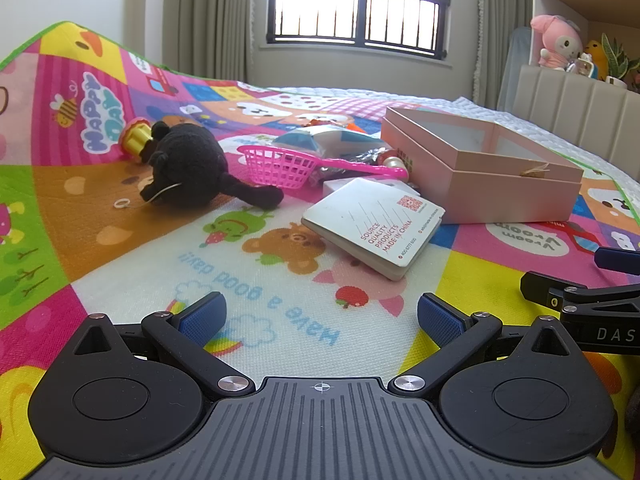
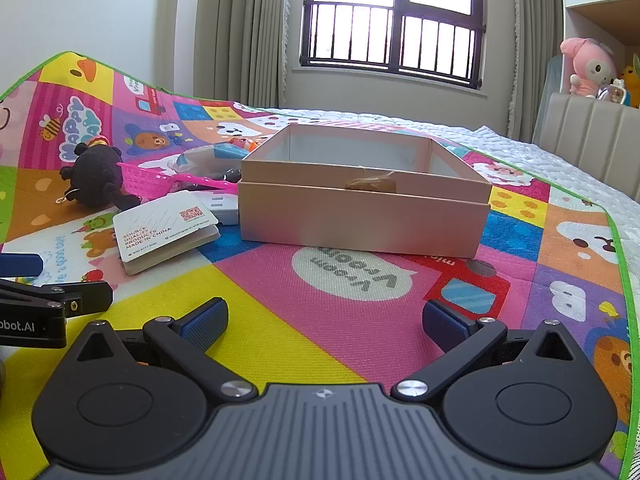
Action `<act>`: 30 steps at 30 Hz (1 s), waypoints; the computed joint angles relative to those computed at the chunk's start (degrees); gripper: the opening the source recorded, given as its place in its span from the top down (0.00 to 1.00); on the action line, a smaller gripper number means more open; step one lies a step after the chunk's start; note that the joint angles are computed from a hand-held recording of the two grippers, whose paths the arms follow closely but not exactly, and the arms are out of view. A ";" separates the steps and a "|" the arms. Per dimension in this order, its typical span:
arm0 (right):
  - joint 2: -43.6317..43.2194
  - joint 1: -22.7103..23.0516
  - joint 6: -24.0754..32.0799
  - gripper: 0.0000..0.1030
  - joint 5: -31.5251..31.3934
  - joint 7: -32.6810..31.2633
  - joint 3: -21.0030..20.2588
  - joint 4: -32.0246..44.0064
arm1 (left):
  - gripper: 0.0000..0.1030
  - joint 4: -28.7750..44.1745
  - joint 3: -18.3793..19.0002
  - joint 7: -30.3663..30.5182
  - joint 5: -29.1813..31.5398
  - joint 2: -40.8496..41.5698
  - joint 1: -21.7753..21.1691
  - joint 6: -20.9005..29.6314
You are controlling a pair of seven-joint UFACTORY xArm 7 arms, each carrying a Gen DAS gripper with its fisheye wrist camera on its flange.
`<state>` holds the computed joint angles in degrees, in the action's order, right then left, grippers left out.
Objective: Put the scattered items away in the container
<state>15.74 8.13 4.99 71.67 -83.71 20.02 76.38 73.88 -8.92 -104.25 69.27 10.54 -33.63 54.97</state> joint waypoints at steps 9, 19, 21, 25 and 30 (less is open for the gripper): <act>-0.09 0.05 0.06 0.00 1.00 -0.97 -0.11 -0.03 | 0.00 0.03 0.03 0.03 0.02 0.02 -0.06 0.10; -0.15 2.05 -0.34 0.00 -5.78 5.55 -2.04 -0.32 | 0.00 0.45 -0.02 1.85 -1.14 0.16 0.09 0.77; -0.11 1.94 -0.20 0.00 -9.22 8.84 -2.07 -0.55 | 0.00 0.85 -0.05 2.84 -1.72 0.11 -0.02 1.33; 0.32 3.44 0.95 0.00 -19.46 18.62 -4.30 -0.64 | 0.00 0.89 0.11 3.60 -2.46 0.08 0.24 0.92; 0.03 4.65 -0.91 0.00 -28.79 25.74 -5.50 -2.28 | 0.00 1.00 0.20 3.91 -2.99 0.06 0.33 0.70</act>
